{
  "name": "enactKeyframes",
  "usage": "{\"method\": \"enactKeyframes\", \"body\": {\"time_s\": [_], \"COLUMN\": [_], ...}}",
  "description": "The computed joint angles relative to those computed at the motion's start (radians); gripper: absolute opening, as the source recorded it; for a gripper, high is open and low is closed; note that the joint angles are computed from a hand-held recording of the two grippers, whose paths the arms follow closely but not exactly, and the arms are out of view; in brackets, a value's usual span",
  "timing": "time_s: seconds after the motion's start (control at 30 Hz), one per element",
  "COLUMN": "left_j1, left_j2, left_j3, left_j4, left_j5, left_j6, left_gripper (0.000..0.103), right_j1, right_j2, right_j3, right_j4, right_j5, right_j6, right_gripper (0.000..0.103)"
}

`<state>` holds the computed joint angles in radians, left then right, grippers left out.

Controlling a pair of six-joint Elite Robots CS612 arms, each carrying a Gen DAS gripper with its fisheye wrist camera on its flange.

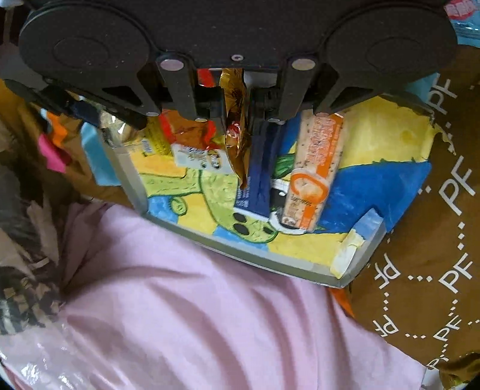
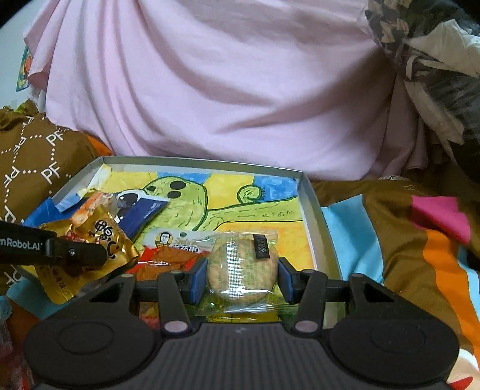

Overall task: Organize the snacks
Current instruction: 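Carry the gold packet and cake over the grey tray and lower them in, then open both tools and raise them away from the tray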

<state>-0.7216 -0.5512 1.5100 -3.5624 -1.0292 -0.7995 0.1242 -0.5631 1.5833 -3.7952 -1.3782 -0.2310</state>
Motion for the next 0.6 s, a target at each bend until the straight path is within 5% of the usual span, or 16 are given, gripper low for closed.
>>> {"method": "enactKeyframes", "body": {"time_s": [0.2,0.6], "left_j1": [-0.01,-0.043], "left_j2": [-0.011,-0.018], "left_j3": [0.0,0.004], "left_j4": [0.059,0.024], "left_j5": [0.058,0.205], "left_j6": [0.026,0.095], "left_gripper": [0.024,0.072], "right_j1": [0.002,-0.004], "right_j2": [-0.002,-0.018], "right_j3": [0.002,0.024], "right_j4": [0.005,-0.05], "right_j5": [-0.009,-0.043], "right_j6": [0.004,0.072], "right_gripper": [0.059,0.084]}}
